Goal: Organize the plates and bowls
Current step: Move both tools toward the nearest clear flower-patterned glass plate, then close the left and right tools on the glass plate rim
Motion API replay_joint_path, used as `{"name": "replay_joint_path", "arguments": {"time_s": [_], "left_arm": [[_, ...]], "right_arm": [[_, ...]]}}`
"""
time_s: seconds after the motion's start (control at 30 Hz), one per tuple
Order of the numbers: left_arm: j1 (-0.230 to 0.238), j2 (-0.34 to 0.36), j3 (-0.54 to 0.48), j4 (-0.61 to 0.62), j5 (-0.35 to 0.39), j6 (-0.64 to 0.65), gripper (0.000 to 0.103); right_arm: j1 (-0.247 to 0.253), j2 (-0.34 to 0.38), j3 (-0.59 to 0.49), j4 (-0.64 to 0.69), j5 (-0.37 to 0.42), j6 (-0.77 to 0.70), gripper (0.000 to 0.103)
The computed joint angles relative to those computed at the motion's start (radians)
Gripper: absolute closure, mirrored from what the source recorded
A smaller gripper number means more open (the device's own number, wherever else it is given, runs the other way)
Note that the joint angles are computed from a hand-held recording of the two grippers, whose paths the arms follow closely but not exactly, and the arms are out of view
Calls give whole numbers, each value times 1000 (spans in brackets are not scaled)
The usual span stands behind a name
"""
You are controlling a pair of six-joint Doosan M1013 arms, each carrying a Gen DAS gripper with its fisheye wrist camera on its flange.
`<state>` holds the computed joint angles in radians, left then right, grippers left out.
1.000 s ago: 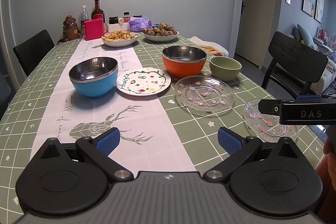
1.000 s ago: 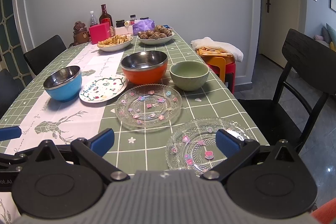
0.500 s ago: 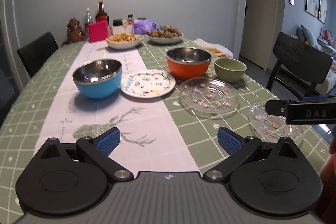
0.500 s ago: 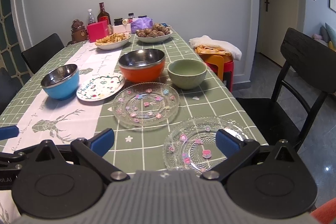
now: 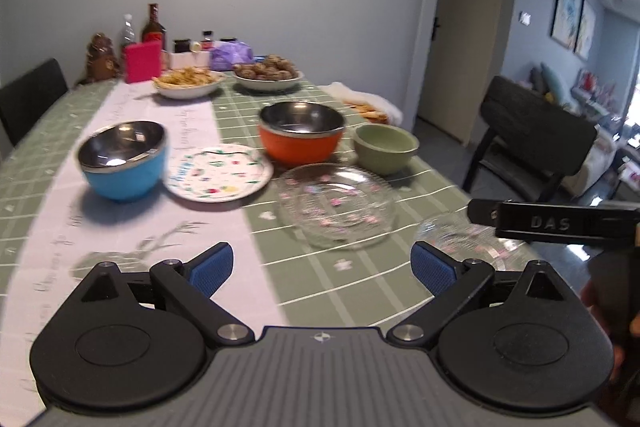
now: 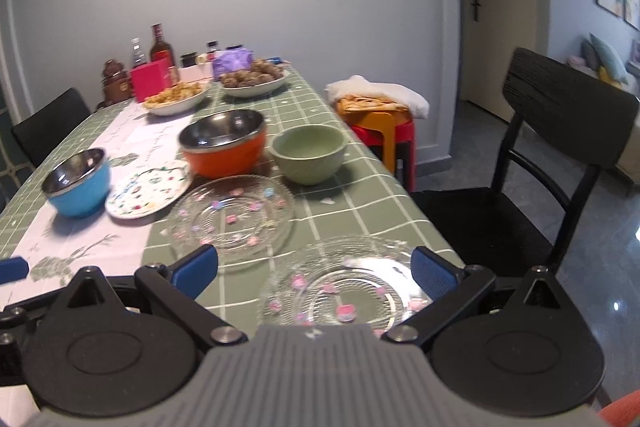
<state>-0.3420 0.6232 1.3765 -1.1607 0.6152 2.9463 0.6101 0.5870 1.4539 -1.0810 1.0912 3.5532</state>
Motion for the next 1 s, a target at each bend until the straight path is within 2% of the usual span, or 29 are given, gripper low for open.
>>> {"name": "replay_joint_path", "arguments": {"time_s": [0.1,0.17,0.27,0.37,0.43,0.5,0.53,0.6,0.7,0.8,0.9,1.0], "left_arm": [[-5,18,-26,4,63,-32,0],[-13,27,-36,12,76,-49,0],[-19,49,-60,14,119,-62,12],[-25,68,-82,22,147,-87,20],[-28,85,-107,43,178,-133,27],[-28,109,-138,38,218,-183,40],[-27,121,-153,38,242,-203,42],[-27,135,-169,36,261,-213,44],[-27,152,-186,53,265,-216,44],[-27,173,-224,109,298,-303,44],[-19,198,-260,117,343,-376,44],[-13,223,-294,121,387,-444,44]], "right_arm": [[-8,-12,18,21,11,51,3],[-14,-20,32,38,7,74,4],[-22,-25,42,69,3,76,9],[-24,-30,58,72,11,89,15],[-25,-30,69,66,18,106,20],[-26,-32,81,59,9,128,24],[-31,-34,86,72,-8,123,28],[-40,-42,98,94,-43,126,35],[-49,-42,100,126,-47,117,49],[-58,-44,106,148,-69,112,53],[-68,-44,111,181,-89,114,63],[-72,-44,115,186,-100,133,65]]}}
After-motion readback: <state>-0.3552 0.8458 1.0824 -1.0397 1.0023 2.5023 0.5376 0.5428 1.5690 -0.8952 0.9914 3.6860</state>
